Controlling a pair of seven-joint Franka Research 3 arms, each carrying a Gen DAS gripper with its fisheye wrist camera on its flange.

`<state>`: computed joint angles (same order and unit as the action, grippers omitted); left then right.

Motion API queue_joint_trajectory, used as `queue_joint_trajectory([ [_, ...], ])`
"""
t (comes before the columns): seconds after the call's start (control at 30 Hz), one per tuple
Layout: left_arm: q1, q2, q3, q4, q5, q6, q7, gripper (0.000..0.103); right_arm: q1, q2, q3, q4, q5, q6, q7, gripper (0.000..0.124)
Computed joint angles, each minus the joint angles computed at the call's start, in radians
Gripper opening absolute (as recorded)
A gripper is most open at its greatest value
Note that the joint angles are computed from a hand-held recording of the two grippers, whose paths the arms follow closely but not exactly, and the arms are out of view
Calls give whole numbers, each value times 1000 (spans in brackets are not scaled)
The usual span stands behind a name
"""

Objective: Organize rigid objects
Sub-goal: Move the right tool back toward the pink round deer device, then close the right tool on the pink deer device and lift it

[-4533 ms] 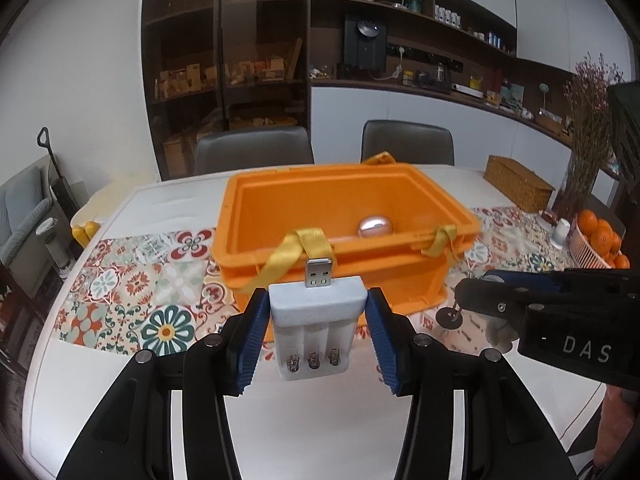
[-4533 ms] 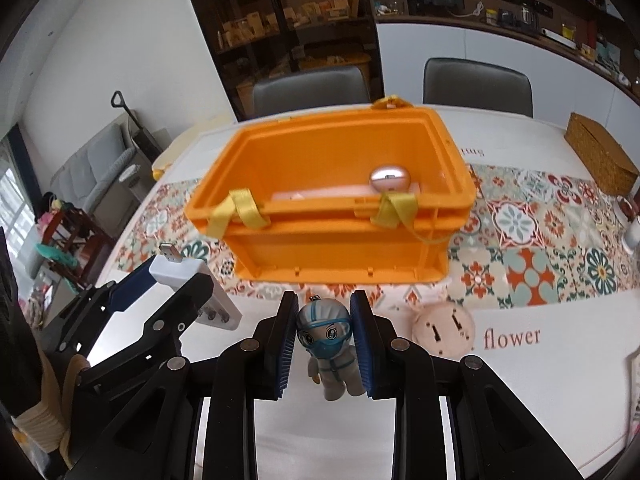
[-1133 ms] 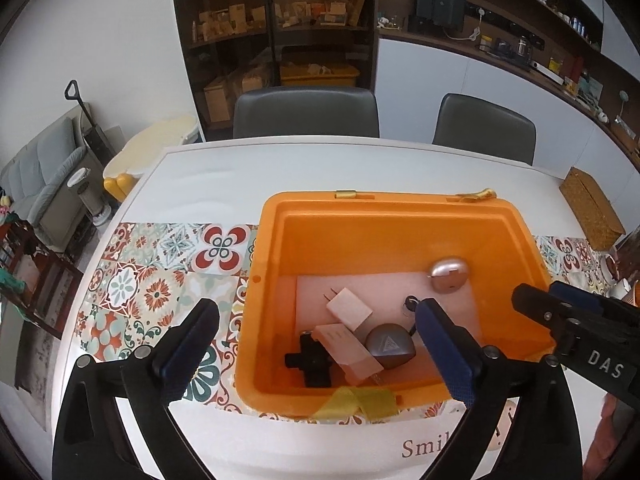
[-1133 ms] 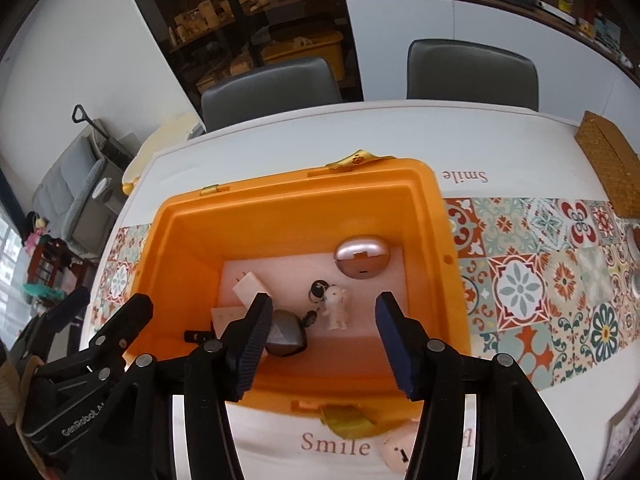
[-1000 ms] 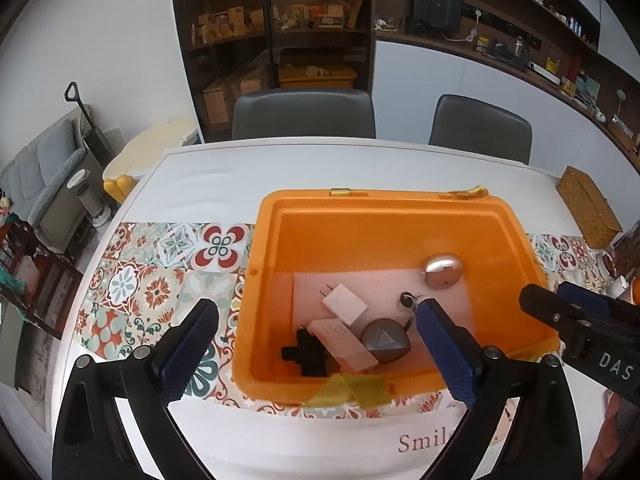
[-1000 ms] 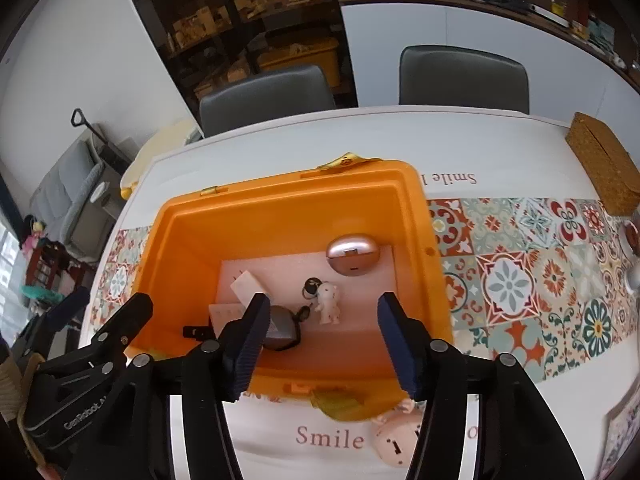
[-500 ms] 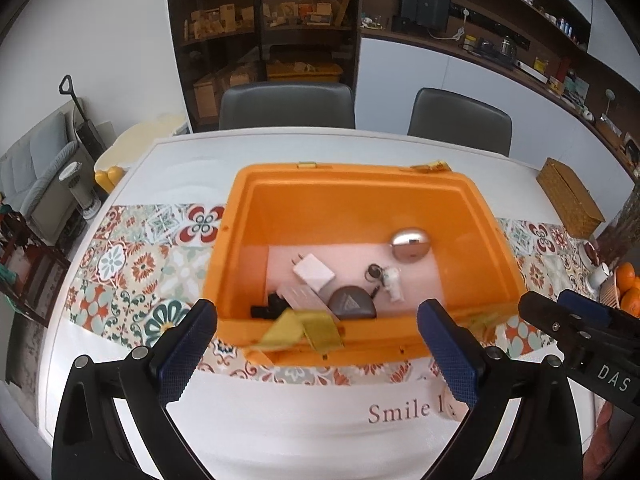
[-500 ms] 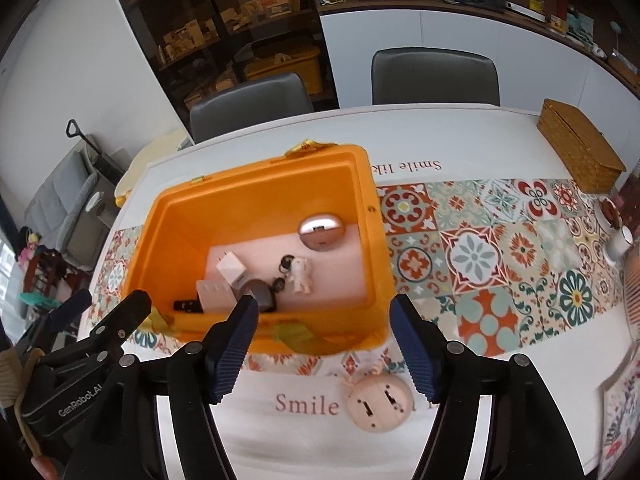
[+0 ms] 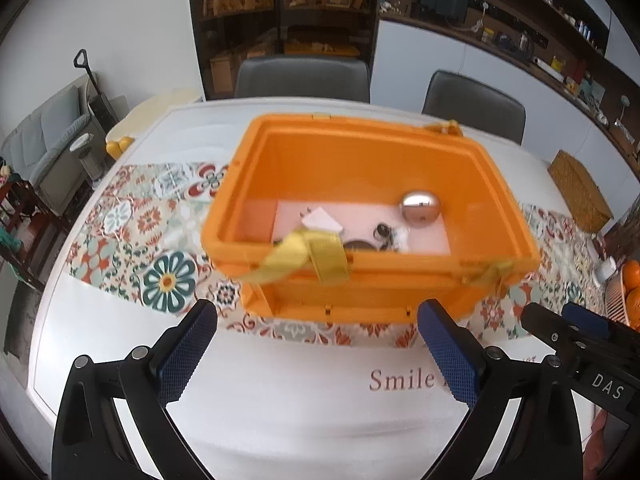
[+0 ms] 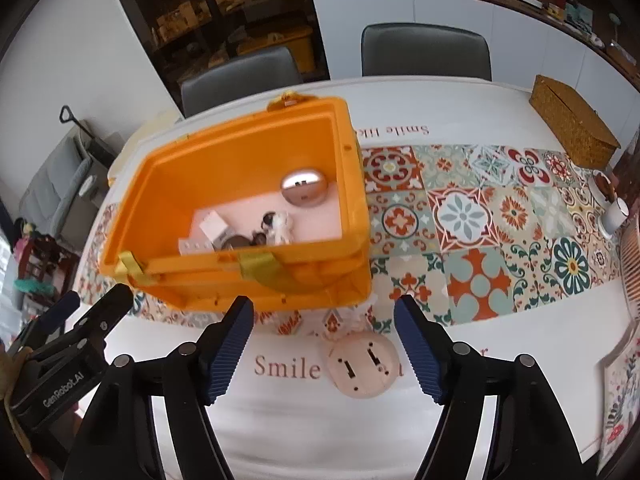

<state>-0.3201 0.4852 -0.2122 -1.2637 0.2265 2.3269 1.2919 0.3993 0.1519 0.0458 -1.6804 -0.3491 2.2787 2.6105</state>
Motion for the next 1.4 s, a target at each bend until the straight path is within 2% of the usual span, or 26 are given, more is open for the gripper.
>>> queue_joint_trajectory([
  [0.27, -23, 2, 4, -32, 43, -25, 21, 102, -4, 6, 7, -45, 60, -6, -40, 77],
  [0.43, -34, 26, 6, -21, 56, -62, 29, 102, -7, 20, 5, -53, 102, -27, -65, 78],
  [0.63, -41, 57, 9, -4, 56, -105, 24, 102, -16, 20, 1, -89, 140, -13, -79, 84],
  [1.1, -78, 166, 17, 125, 64, -223, 49, 102, -21, 90, -9, -81, 223, -24, -129, 84],
  [1.4, -91, 209, 30, 164, 74, -251, 65, 102, -19, 150, -22, -52, 254, -29, -164, 84],
])
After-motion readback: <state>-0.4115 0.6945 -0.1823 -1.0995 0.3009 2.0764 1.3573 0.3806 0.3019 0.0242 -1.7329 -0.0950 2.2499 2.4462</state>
